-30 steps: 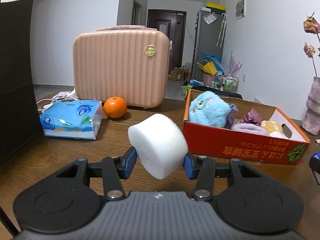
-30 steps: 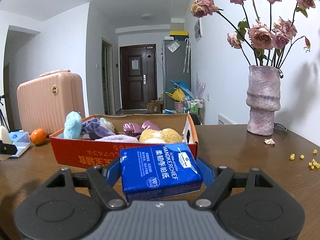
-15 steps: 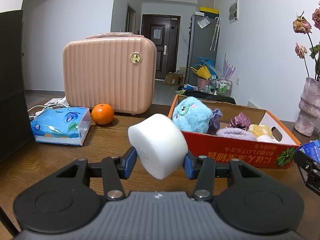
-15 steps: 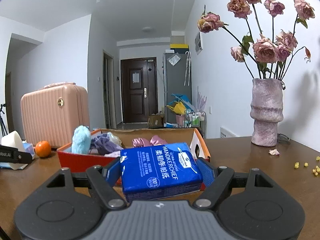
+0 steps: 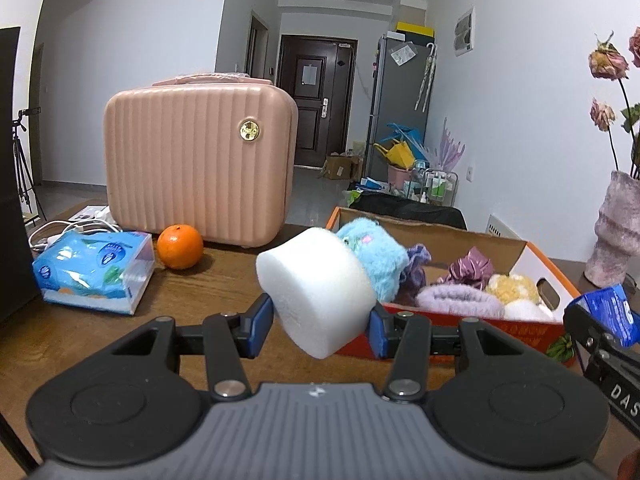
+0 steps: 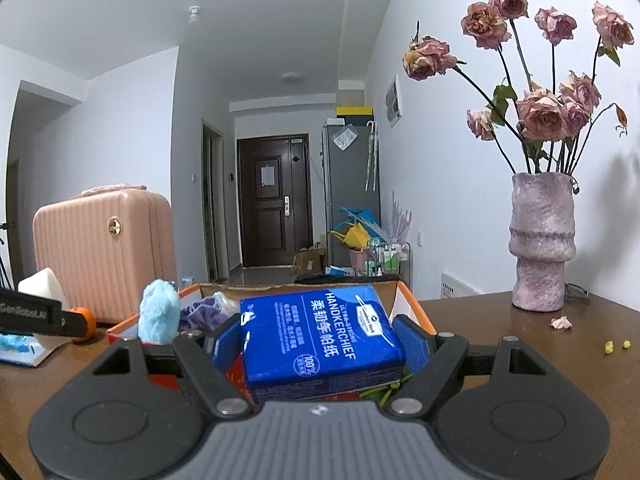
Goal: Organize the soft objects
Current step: 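Lift and carry the foam cylinder and blue tissue pack in both grippers to the red box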
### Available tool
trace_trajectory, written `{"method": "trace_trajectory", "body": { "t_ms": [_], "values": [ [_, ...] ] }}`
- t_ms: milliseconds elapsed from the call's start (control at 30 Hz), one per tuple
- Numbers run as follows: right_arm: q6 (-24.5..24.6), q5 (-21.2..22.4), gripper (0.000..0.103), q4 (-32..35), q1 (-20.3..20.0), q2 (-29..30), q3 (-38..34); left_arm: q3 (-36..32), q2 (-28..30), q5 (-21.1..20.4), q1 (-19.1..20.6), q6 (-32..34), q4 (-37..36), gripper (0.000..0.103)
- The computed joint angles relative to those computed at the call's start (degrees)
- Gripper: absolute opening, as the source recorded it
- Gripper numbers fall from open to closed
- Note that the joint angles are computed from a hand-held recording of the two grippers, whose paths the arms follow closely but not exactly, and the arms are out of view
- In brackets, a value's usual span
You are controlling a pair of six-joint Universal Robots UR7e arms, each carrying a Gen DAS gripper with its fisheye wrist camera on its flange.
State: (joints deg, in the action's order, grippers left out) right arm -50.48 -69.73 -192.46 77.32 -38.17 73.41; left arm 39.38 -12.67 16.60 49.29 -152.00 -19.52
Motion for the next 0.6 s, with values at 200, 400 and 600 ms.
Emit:
{"method": "trace_trajectory", "body": {
  "t_ms": [200,400,600],
  "values": [
    [0.1,0.5,0.078,-0.4,0.5,2.4,-3.4,-5.1,1.9,1.5,1.1,0.8,1.2,0.049],
    [0.6,0.7,0.078,0.1,1.1,4.7,-7.1,-11.3,4.5,3.3,2.0,1.5,3.6,0.049],
    [1.6,0.0,0.078,1.4,1.8,7.7,-12.2,-18.1,7.5,4.9,2.9,2.5,6.6,0.049]
  ]
}}
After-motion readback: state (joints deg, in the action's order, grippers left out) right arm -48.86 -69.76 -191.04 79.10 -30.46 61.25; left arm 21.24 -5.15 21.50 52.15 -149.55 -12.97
